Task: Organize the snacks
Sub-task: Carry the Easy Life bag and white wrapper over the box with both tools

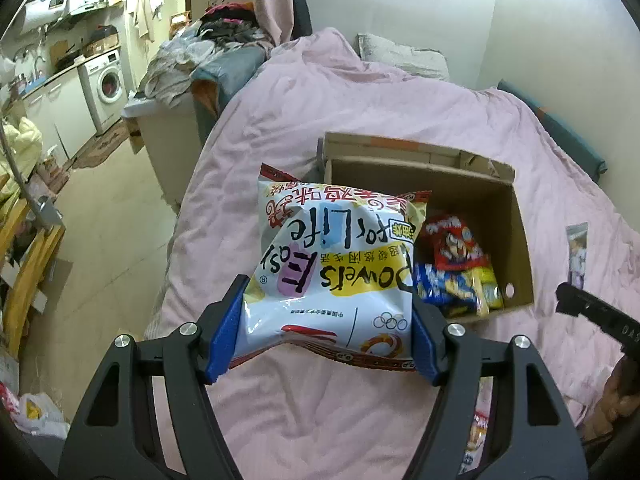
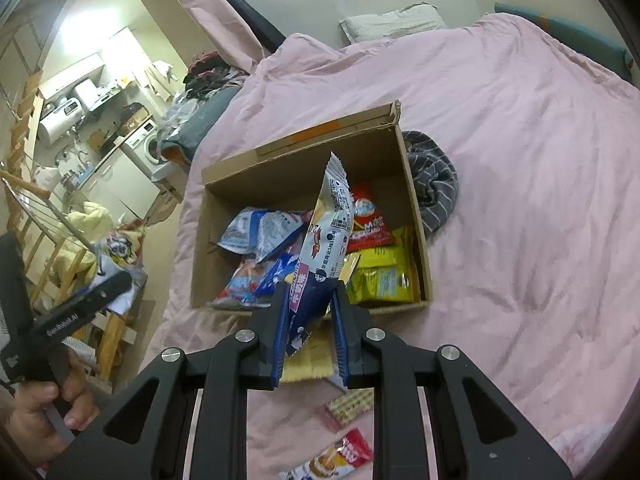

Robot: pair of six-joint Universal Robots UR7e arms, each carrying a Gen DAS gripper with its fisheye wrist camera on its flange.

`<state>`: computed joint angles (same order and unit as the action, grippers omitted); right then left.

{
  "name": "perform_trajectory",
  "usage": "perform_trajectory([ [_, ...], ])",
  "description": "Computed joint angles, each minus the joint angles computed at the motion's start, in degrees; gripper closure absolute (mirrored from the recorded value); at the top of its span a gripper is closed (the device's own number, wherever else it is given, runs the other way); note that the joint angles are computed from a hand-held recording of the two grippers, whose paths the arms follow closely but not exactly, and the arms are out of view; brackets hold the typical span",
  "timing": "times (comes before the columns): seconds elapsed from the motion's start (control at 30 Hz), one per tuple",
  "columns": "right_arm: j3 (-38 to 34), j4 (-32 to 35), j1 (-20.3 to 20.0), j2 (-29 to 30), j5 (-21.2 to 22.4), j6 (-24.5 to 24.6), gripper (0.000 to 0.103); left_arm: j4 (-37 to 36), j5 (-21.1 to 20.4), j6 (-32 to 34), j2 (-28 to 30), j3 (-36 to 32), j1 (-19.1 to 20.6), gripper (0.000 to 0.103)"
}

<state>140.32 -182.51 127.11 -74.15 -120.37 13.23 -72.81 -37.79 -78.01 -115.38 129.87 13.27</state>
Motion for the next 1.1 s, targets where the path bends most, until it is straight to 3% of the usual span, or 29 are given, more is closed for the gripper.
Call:
perform_trajectory([
  [0.3, -4.3, -0.4, -2.9, 4.7, -2.1, -5.3, 0.082, -18.3, 1.3, 12.3, 6.8, 0.8, 8.6, 0.035],
  [0.5, -6.0, -1.9, -5.2, 6.8, -3.6, -8.0, 0.082, -30.4, 3.4, 20.3, 11.8, 2.3, 12.6, 0.035],
  [0.73, -7.1, -2.3, -6.6, 8.7, -5.0, -9.1, 0.082, -43.9, 3.0, 29.4, 15.2, 4.7, 16.4, 0.035],
  [1.1, -7.4, -0.8, -6.7, 9.6, -5.8, -7.0, 0.082, -45.5, -0.1, 30.0, 15.4, 4.0, 18.1, 0.035],
])
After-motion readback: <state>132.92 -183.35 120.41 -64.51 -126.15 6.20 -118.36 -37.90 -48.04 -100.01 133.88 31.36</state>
